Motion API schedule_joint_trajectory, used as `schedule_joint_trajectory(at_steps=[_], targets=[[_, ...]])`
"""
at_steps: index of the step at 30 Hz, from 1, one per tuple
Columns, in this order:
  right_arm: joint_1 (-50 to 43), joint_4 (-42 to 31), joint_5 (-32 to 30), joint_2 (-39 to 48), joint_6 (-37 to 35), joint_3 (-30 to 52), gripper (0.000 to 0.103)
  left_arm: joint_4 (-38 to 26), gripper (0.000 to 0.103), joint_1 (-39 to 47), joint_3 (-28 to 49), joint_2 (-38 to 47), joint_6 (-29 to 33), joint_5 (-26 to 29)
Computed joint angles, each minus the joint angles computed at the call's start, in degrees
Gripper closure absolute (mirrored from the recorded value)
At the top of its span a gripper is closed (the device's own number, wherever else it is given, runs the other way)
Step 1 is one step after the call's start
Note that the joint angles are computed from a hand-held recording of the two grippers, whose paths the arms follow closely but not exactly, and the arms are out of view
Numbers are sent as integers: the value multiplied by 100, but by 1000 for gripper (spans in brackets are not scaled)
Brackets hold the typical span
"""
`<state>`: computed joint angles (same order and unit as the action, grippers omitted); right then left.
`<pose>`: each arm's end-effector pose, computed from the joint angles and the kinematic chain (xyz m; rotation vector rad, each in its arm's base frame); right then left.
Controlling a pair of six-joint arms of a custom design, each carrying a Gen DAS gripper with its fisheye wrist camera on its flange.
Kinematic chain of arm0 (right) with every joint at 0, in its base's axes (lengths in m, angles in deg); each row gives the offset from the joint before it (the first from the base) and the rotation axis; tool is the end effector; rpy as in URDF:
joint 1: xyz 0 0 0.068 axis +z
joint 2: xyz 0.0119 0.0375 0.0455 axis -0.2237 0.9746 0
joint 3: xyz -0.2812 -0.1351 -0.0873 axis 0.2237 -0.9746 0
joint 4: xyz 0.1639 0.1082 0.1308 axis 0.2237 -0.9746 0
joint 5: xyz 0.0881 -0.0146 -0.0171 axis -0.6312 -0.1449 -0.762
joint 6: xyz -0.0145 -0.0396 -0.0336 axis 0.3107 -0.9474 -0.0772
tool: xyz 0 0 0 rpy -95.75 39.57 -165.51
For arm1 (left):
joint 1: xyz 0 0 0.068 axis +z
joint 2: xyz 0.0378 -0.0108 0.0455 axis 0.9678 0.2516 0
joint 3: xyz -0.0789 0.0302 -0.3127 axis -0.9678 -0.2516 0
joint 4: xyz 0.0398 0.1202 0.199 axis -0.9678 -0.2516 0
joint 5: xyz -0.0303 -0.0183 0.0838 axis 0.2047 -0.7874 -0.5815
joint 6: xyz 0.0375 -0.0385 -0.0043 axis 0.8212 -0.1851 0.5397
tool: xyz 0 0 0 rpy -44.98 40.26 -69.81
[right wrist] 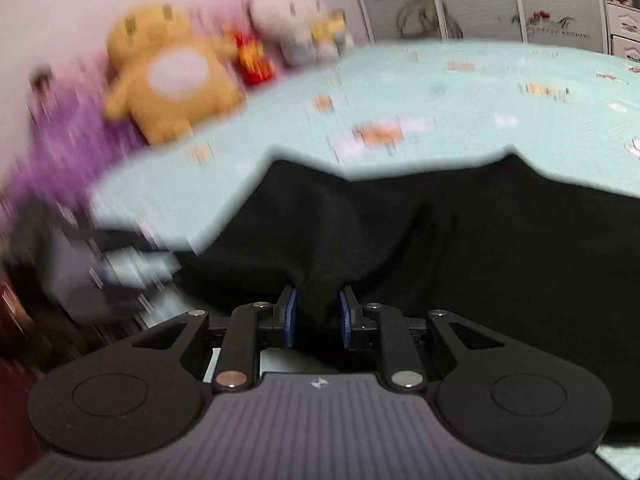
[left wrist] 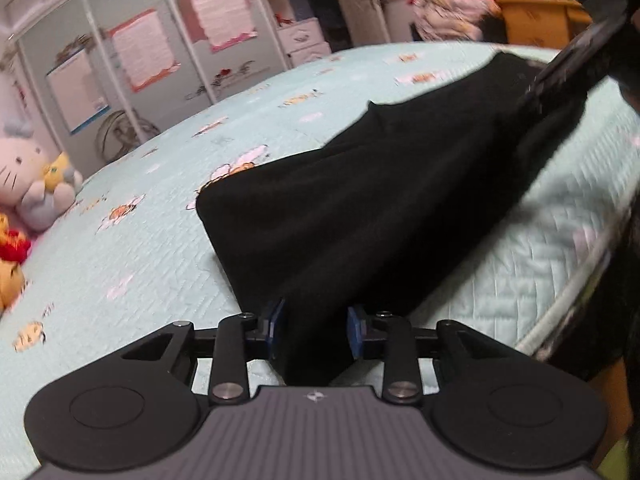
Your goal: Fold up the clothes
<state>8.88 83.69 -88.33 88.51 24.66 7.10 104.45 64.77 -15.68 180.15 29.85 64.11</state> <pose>0.1546 0.0653 0.1855 -0.1939 2.2614 0.4420 0.1991 -0.0474 0.1406 1.0075 1.9424 -0.0510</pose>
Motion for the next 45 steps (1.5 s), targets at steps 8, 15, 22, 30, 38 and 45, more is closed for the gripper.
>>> schedule_joint_trajectory(at_steps=[8, 15, 22, 30, 38, 45], targets=[[-1712, -345, -1690, -382, 49, 20, 65, -314, 62, -57, 64, -113, 649, -114], [-2885, 2285, -2580, 1457, 1135, -220, 65, -316, 51, -232, 2, -113, 1025, -316], [-2332, 3537, -2245, 3492, 1916, 509, 66, -480, 48, -350, 115, -73, 1053, -455], [-1631, 4553, -363, 3580, 1811, 3, 100, -331, 45, -515, 29, 106, 1389, -479], [-1869, 4631, -587, 3871, 1714, -117, 79, -364, 44, -415, 89, 161, 1478, -331], [-1251, 4983, -1109, 2359, 2669, -667, 75, -191, 43, -546, 17, 213, 1425, -470]])
